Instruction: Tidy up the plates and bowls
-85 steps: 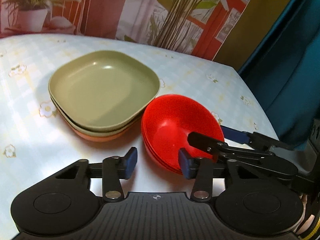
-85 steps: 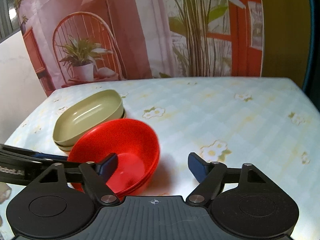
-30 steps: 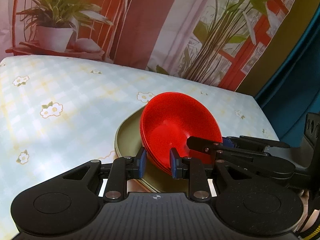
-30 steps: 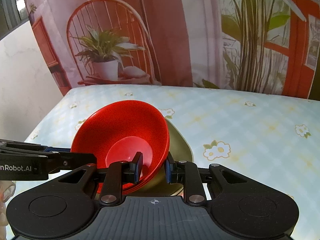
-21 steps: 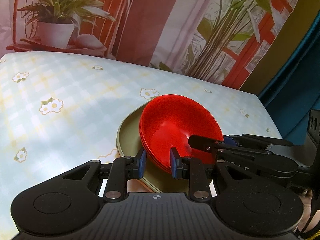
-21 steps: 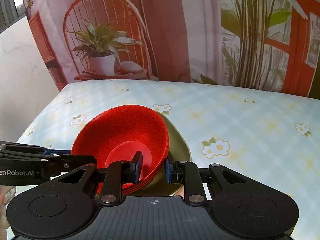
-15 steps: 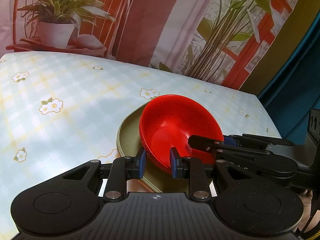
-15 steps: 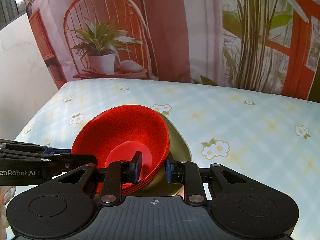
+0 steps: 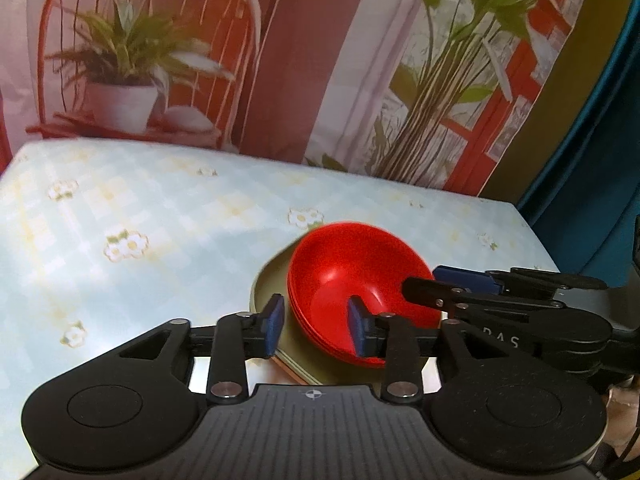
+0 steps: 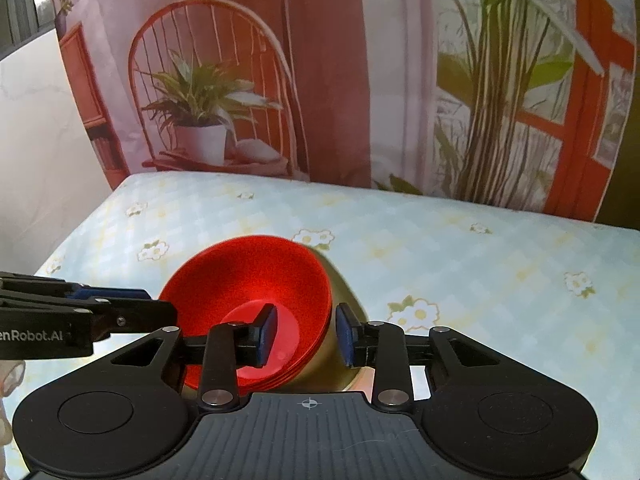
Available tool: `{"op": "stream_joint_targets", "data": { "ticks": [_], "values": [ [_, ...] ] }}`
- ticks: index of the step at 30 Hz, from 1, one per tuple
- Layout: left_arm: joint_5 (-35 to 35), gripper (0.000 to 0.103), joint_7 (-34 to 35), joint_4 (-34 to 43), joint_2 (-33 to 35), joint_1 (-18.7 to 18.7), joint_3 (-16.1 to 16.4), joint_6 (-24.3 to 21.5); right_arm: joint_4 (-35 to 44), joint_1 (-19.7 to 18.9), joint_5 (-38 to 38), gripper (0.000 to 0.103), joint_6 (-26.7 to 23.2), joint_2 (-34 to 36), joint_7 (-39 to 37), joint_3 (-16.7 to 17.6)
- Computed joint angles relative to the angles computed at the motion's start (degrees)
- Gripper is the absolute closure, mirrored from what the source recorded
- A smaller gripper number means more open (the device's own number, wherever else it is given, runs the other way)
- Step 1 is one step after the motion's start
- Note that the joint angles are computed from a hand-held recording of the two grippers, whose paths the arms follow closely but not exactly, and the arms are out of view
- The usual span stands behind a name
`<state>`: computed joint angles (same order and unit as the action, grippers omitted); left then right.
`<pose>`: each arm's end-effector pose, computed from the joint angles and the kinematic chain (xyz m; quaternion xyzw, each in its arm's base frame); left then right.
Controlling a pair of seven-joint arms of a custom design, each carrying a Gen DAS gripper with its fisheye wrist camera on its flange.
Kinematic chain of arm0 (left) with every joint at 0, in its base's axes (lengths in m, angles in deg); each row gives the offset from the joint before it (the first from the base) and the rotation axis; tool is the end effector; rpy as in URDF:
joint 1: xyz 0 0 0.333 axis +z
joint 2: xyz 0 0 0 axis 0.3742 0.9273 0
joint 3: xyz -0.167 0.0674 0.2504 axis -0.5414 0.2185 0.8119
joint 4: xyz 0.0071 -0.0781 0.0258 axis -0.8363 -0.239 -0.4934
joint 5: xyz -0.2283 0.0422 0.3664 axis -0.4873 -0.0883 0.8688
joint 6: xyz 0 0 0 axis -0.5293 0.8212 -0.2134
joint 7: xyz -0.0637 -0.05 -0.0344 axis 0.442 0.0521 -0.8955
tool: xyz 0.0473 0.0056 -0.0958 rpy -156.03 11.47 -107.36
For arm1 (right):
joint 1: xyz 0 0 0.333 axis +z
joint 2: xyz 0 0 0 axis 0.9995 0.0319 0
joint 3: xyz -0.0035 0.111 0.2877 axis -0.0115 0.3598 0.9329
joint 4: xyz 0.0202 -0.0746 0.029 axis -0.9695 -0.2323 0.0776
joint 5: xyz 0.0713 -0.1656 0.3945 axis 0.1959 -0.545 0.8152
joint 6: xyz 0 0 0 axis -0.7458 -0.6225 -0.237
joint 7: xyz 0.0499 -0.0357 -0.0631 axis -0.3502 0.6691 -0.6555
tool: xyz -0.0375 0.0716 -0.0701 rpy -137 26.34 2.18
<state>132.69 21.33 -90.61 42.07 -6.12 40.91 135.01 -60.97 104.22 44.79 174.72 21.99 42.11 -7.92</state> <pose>0.4747 -0.4592 0.4661 -0.7247 0.5262 -0.3554 0.2676 0.5995 0.1770 0.4644 -0.7832 0.3733 -0.1807 0.4632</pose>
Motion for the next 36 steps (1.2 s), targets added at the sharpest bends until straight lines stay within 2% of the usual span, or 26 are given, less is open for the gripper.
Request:
{"op": "stream_joint_targets", "data": {
  "ticks": [3, 5, 6, 9, 11, 12, 14, 15, 19, 21, 23, 24, 28, 33, 36],
  "values": [
    [1.1, 0.058, 0.3, -0.2, -1.3, -0.7, -0.6, -2.5, -1.2, 0.1, 1.3, 0.071, 0.4, -1.7, -1.2, -0.2],
    [2.2, 0.047, 0.1, 0.0, -1.9, -1.4, -1.2, -5.1, -2.3, 0.2, 2.5, 0.067, 0.4, -3.4, -2.2, -0.5],
    [2.6, 0.045, 0.1, -0.1, -2.4, -1.6, -1.5, -6.3, -2.9, 0.3, 2.8, 0.065, 0.4, -4.2, -2.3, -0.7],
    [3.7, 0.04, 0.4, -0.4, -4.0, -2.4, -2.6, -9.4, -5.2, 0.8, 5.4, 0.054, 0.0, -7.4, -4.4, -1.6],
    [5.5, 0.036, -0.4, -1.5, -5.5, -2.6, -3.1, -9.6, -6.9, 1.2, 7.9, 0.044, -0.1, -9.9, -6.7, -2.4],
    [5.7, 0.032, -0.4, -1.9, -6.3, -2.7, -3.6, -10.8, -7.7, 1.4, 8.9, 0.041, 0.0, -11.0, -7.6, -2.6],
    [6.5, 0.014, -1.0, -2.4, -7.5, -3.0, -4.6, -13.2, -9.5, 1.9, 10.8, 0.032, 0.2, -13.4, -9.1, -3.3],
    [7.2, 0.011, -1.6, -2.8, -8.3, -3.3, -5.2, -14.6, -10.5, 2.1, 11.7, 0.03, 0.3, -14.8, -10.0, -3.6],
    [8.1, 0.001, -2.1, -3.7, -10.7, -4.1, -7.4, -19.2, -14.3, 3.0, 15.5, 0.008, 0.1, -20.4, -13.9, -4.8],
    [8.8, 0.0, -2.3, -3.1, -10.9, -4.7, -8.7, -23.1, -16.4, 3.2, 16.9, 0.0, -0.1, -23.4, -15.3, -5.4],
    [8.7, 0.0, -1.5, -2.2, -10.9, -5.6, -9.8, -26.8, -18.2, 3.3, 17.6, 0.0, 0.0, -26.1, -15.8, -5.8],
    [12.5, 0.0, -2.8, -2.0, -10.3, -6.1, -10.7, -30.5, -19.4, 3.3, 16.9, 0.0, -0.1, -27.8, -14.8, -6.0],
    [13.1, 0.0, -1.6, -0.6, -10.2, -8.6, -11.9, -36.4, -23.6, 3.7, 15.1, 0.0, -0.7, -33.8, -12.6, -7.1],
    [14.2, 0.0, -0.3, 1.8, -9.3, -11.8, -13.5, -44.6, -28.5, 4.3, 15.6, 0.0, 2.2, -41.7, -13.2, -7.5],
    [15.9, 0.0, 2.3, 5.0, -6.5, -14.6, -14.4, -52.5, -31.0, 4.5, 15.0, 0.0, 3.5, -46.2, -12.2, -7.8]
  ]
}}
